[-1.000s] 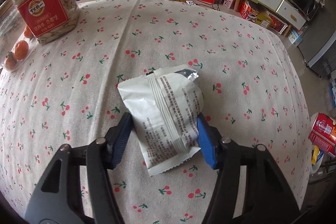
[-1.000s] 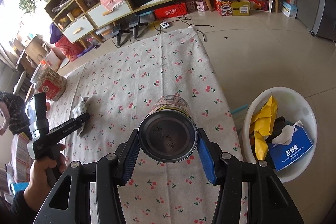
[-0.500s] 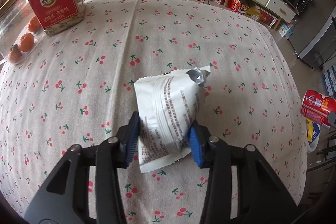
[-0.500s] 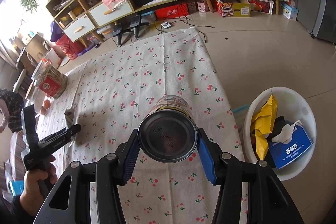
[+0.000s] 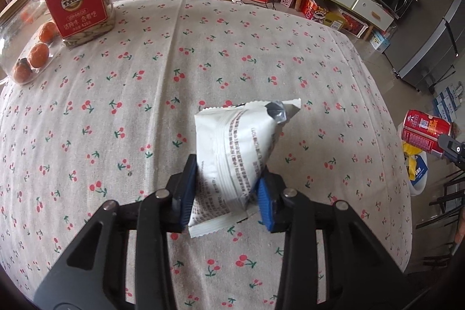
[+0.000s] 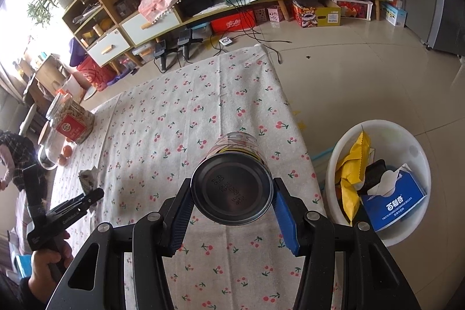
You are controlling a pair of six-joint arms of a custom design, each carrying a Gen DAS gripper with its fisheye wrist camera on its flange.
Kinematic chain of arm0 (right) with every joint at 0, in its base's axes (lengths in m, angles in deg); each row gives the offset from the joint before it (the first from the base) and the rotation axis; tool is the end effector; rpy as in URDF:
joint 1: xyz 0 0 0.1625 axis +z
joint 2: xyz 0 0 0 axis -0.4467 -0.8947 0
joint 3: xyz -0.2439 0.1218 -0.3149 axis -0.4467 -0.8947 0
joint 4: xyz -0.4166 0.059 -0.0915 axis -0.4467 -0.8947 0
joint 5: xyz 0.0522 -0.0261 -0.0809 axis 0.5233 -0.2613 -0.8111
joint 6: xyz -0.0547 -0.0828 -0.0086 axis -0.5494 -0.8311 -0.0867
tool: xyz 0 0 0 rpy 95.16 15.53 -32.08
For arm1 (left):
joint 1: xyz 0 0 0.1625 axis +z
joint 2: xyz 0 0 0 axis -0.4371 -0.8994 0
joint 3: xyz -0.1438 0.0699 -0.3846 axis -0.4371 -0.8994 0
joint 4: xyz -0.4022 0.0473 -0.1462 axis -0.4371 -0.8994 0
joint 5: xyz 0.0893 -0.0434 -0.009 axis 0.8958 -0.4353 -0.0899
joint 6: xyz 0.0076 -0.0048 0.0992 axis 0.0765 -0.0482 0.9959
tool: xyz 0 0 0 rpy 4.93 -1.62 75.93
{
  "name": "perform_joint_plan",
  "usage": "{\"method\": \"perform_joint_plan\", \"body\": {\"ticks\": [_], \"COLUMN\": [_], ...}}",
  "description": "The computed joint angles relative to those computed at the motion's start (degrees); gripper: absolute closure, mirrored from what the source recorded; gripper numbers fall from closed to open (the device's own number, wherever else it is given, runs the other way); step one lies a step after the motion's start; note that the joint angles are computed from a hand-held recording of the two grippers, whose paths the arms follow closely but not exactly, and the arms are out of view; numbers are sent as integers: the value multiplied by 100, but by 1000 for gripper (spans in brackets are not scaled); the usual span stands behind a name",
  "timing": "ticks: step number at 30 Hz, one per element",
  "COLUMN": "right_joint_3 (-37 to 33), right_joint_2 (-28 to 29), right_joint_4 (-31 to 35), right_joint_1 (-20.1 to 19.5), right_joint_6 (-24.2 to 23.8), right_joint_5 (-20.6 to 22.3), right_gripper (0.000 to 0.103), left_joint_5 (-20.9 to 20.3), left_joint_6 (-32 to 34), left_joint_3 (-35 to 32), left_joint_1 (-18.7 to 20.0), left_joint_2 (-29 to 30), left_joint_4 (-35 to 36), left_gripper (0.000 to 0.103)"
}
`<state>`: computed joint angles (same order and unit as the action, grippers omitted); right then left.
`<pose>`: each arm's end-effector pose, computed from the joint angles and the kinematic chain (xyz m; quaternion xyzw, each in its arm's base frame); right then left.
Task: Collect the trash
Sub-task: 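Grasp the white snack wrapper with the left gripper while the right holds the can, then carry both to the bucket and open the left gripper while the right drops the can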
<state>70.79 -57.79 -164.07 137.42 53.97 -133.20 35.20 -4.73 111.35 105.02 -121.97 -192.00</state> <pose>0.3943 -0.8184 0.0149 0.0814 -0.9302 0.2642 0.2415 0.0424 -0.7926 0.4035 0.0726 0.9239 -0.2379 0.2906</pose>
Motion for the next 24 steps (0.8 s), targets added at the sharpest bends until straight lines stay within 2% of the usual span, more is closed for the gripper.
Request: {"method": "perform_joint_plan", "body": {"ticks": [12, 24], "right_joint_3": [1325, 2755], "right_joint_2": [-889, -1911], "right_joint_4": [-929, -1824], "right_joint_1": [-172, -491], "right_joint_6": [287, 630], "right_joint_5": [-91, -311], "right_gripper": [49, 49], "left_joint_5": [-564, -1143], "left_joint_6": [145, 156], "left_joint_3": [355, 439], "left_joint_1": [-391, -921], "left_joint_2": [0, 478], "left_joint_4": [15, 181], "left_gripper": [64, 64]}}
